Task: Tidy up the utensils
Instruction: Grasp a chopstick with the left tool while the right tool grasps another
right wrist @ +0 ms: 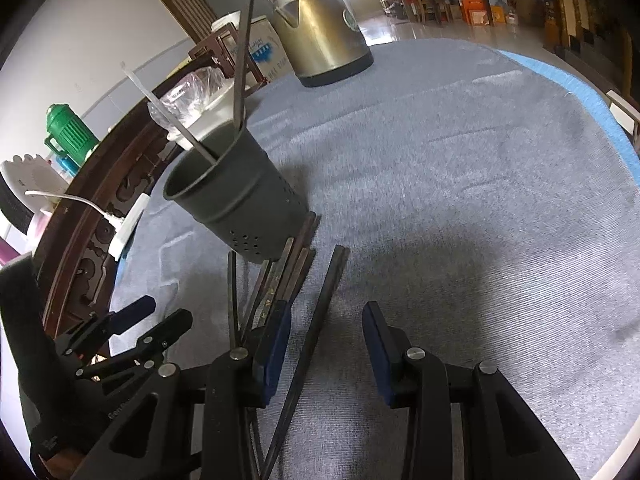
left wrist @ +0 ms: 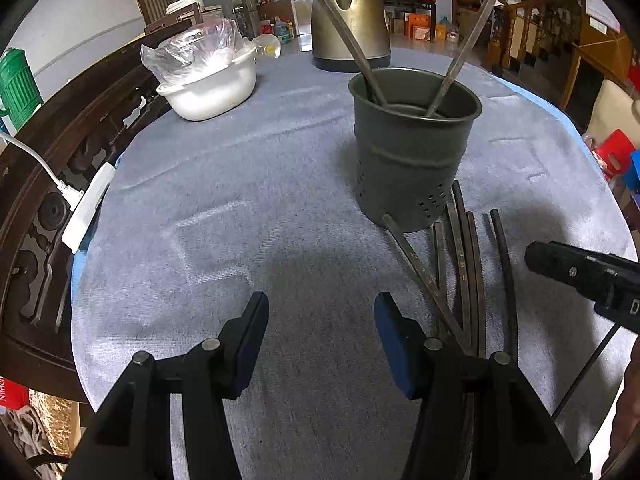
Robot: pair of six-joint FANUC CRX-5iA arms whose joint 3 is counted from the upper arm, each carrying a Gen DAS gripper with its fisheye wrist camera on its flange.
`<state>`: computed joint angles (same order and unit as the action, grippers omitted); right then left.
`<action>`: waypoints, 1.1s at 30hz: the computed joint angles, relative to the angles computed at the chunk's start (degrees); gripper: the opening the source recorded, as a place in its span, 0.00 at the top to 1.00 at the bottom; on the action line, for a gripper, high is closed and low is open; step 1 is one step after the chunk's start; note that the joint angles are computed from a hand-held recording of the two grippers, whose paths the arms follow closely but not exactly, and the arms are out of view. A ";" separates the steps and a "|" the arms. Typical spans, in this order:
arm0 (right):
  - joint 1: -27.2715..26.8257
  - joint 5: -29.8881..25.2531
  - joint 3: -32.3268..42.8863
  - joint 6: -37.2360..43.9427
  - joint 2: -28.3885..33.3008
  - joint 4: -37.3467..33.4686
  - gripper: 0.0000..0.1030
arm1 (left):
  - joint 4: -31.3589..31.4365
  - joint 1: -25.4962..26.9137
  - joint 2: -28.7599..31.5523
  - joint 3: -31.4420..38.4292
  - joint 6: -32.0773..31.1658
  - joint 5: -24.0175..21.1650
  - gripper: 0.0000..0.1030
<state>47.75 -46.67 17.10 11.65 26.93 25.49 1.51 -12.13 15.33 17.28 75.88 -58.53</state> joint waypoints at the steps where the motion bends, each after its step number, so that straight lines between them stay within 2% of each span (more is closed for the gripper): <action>1: 0.03 -0.47 0.49 0.28 0.34 -0.19 0.60 | 0.04 0.05 0.14 0.13 0.03 -0.08 0.46; 6: -0.04 -3.31 3.92 3.07 2.46 -2.34 0.64 | 3.97 1.41 1.26 0.47 -1.10 -1.22 0.46; 9: -0.15 -5.32 6.13 4.99 3.93 -3.83 0.75 | 8.62 3.10 2.57 0.92 -2.13 -2.64 0.45; 13: -0.30 -5.09 6.34 5.75 4.30 -4.32 0.80 | 16.64 5.61 5.18 1.93 -3.44 -5.72 0.45; 15: -0.05 -6.33 6.62 5.76 4.70 -2.79 0.85 | 20.14 6.45 6.62 2.67 -3.80 -7.32 0.45; 18: -0.30 -6.49 5.87 5.08 4.16 -2.51 0.86 | 23.90 6.81 8.16 3.28 -4.24 -8.75 0.45; 23: -0.61 -7.10 4.51 3.87 3.11 -1.92 0.86 | 25.03 5.80 10.23 5.08 -4.29 -10.09 0.45; 29: -2.07 -3.34 1.23 1.61 0.15 -2.63 0.84 | 25.51 5.25 11.66 5.80 -4.87 -9.56 0.45; 31: -2.79 -2.80 1.68 1.72 0.07 -3.29 0.84 | 26.19 5.33 12.31 6.47 -4.75 -9.88 0.45; 33: -3.39 -4.31 3.85 1.83 1.18 -3.86 0.84 | 26.98 5.54 12.99 7.12 -4.77 -10.39 0.49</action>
